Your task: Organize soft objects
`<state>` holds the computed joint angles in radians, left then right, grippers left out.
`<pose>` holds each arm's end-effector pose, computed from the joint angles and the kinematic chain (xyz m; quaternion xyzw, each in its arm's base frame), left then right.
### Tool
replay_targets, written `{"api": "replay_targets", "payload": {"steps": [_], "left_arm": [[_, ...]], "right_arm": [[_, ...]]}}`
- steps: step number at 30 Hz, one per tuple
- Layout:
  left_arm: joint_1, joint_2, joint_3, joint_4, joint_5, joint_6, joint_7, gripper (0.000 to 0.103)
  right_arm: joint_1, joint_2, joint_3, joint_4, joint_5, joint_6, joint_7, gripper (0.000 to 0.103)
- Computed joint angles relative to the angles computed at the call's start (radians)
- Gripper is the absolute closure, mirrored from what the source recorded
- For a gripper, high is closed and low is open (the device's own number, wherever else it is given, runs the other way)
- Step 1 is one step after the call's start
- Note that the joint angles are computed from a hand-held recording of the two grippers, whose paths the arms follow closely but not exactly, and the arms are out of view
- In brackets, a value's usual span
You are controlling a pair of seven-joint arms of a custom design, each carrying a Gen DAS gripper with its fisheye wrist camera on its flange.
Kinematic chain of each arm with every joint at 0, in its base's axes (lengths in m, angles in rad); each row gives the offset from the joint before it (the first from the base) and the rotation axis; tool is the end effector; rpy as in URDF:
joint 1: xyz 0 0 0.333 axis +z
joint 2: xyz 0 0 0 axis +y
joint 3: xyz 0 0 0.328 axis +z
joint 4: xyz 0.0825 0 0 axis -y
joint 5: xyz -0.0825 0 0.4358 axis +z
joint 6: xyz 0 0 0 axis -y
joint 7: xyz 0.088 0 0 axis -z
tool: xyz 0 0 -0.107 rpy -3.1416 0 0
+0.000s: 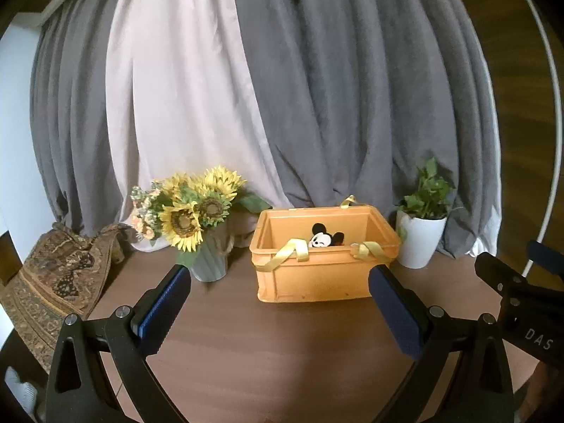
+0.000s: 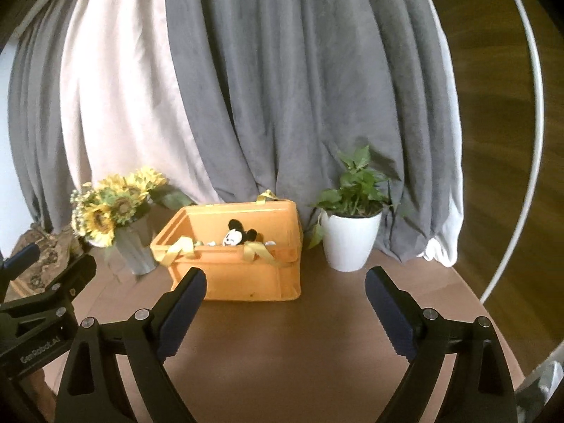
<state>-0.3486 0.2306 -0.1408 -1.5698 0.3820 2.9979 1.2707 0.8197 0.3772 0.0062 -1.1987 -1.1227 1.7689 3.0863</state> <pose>0.6364 -0.3545 0.6548 -0.4180 0.7087 -0.4699 0.3195 0.5610 0.4904 0.6492 -0.4082 0.7398 -0.4592 0.2742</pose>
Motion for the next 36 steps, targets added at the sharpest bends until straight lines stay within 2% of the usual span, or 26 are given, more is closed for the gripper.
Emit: {"api": "replay_targets", "payload": {"steps": [5, 11, 17, 29, 32, 36], "left_arm": [[0.015, -0.121, -0.004, -0.156, 0.018, 0.045, -0.032, 0.0], [0.073, -0.237, -0.05, -0.295, 0.013, 0.082, -0.041, 0.0], [0.114, -0.324, -0.082, -0.401, -0.067, 0.109, 0.02, 0.0], [0.124, -0.421, -0.091, -0.512, -0.234, 0.141, 0.151, 0.0], [0.075, -0.434, -0.052, -0.528, -0.297, 0.138, 0.217, 0.0], [0.103, -0.451, -0.079, -0.543, -0.306, 0.139, 0.217, 0.0]], "right_arm": [[0.036, -0.051, 0.031, -0.066, -0.022, -0.049, 0.049, 0.01], [0.068, -0.079, 0.073, -0.101, -0.055, -0.112, 0.081, 0.009], [0.104, -0.068, 0.094, -0.081, -0.084, -0.169, 0.08, 0.008], [0.156, -0.058, 0.099, -0.064, -0.109, -0.211, 0.098, 0.008], [0.164, -0.057, 0.1, -0.062, -0.113, -0.22, 0.1, 0.008], [0.172, -0.056, 0.1, -0.06, -0.114, -0.228, 0.102, 0.008]]}}
